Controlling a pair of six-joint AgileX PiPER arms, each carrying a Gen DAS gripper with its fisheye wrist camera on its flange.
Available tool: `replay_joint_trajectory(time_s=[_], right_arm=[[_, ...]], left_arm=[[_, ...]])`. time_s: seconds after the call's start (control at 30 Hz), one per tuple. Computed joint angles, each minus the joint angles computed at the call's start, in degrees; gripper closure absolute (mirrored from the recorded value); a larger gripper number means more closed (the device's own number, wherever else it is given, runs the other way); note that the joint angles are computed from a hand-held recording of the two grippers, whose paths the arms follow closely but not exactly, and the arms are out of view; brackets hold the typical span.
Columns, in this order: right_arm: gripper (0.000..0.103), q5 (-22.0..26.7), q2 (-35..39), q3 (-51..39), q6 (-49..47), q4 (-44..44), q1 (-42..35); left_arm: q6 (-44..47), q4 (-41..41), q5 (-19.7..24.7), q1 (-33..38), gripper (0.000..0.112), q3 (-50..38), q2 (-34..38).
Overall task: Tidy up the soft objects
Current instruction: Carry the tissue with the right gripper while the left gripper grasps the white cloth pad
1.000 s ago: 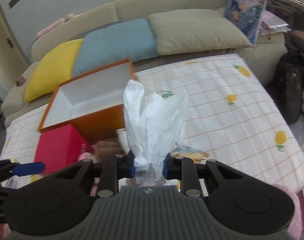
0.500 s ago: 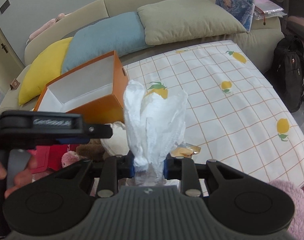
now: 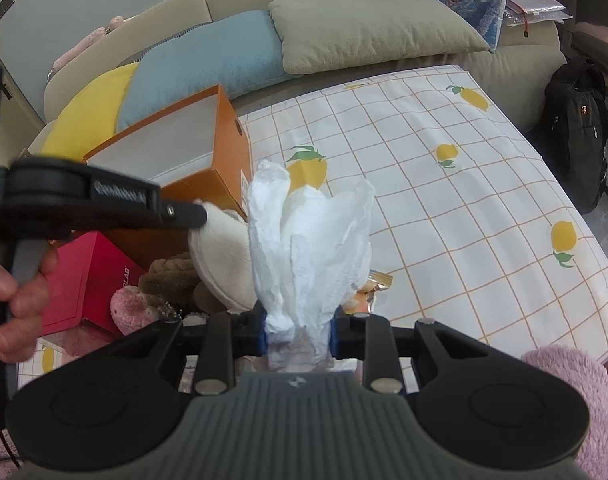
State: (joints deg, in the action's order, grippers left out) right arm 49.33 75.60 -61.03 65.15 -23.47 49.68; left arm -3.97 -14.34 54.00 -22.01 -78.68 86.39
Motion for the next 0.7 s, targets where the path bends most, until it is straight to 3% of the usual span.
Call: replay_joint_trajectory(time_s=[0.37, 0.7], right_arm=[[0.077, 1.2, 1.3, -5.7, -5.5, 1.5, -0.7], [0.077, 1.2, 12.2, -24.2, -18.4, 6.2, -1.3]], left_arm=[[9.9, -8.8, 1.2, 8.0, 0.110, -1.8, -7.5], [18.6, -12.9, 2.6, 22.8, 0.112, -6.7, -10.0]])
